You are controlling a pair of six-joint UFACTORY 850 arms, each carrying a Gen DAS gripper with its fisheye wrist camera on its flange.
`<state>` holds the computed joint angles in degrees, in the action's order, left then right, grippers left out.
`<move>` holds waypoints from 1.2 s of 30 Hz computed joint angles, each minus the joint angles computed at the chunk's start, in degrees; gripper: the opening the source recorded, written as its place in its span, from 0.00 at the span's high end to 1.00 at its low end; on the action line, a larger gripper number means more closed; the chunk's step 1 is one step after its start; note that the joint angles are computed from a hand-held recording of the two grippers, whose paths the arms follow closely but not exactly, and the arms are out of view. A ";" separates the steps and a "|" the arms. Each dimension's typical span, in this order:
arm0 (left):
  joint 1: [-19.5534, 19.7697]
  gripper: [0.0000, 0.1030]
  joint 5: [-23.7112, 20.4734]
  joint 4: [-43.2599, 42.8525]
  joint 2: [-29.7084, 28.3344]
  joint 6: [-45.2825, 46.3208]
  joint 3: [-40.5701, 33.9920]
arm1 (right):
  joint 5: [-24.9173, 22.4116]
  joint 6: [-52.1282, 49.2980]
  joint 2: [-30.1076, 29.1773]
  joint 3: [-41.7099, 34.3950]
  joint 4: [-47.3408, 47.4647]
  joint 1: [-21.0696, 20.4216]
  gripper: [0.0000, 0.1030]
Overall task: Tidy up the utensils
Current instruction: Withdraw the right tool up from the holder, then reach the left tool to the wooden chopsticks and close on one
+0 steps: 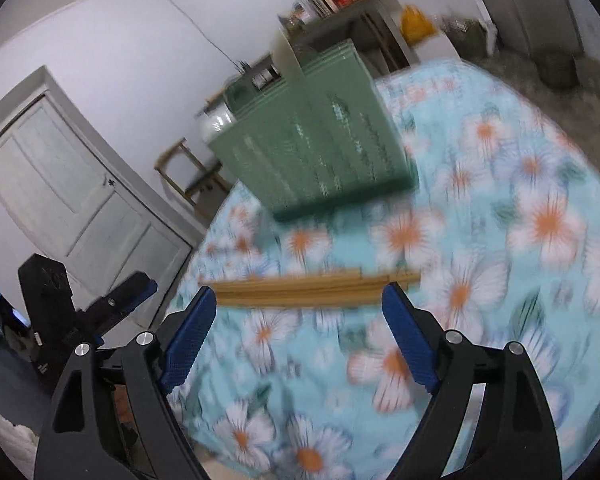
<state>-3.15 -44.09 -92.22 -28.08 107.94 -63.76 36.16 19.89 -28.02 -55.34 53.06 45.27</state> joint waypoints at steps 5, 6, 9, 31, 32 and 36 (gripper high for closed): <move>0.19 0.27 -4.54 7.12 -3.65 -12.97 -2.19 | -0.63 3.18 0.04 0.58 -1.06 0.18 0.20; 0.23 0.29 -5.38 7.67 -4.69 -15.29 -2.88 | -0.22 3.09 0.39 0.92 -1.06 0.20 0.20; 0.87 0.41 -9.15 9.38 -9.01 -24.87 -6.33 | 0.68 3.27 1.03 1.57 -1.22 0.44 0.20; 4.96 0.89 -12.62 4.76 -13.27 -40.92 -7.12 | 2.69 14.11 0.89 3.05 -11.79 -0.73 0.20; 5.30 0.88 -12.26 5.46 -12.53 -40.77 -6.25 | 2.86 14.52 0.91 3.13 -12.49 -0.81 0.20; 5.73 0.85 -9.22 8.52 -9.55 -38.91 -3.05 | 3.60 17.37 1.05 3.79 -16.76 -1.52 0.20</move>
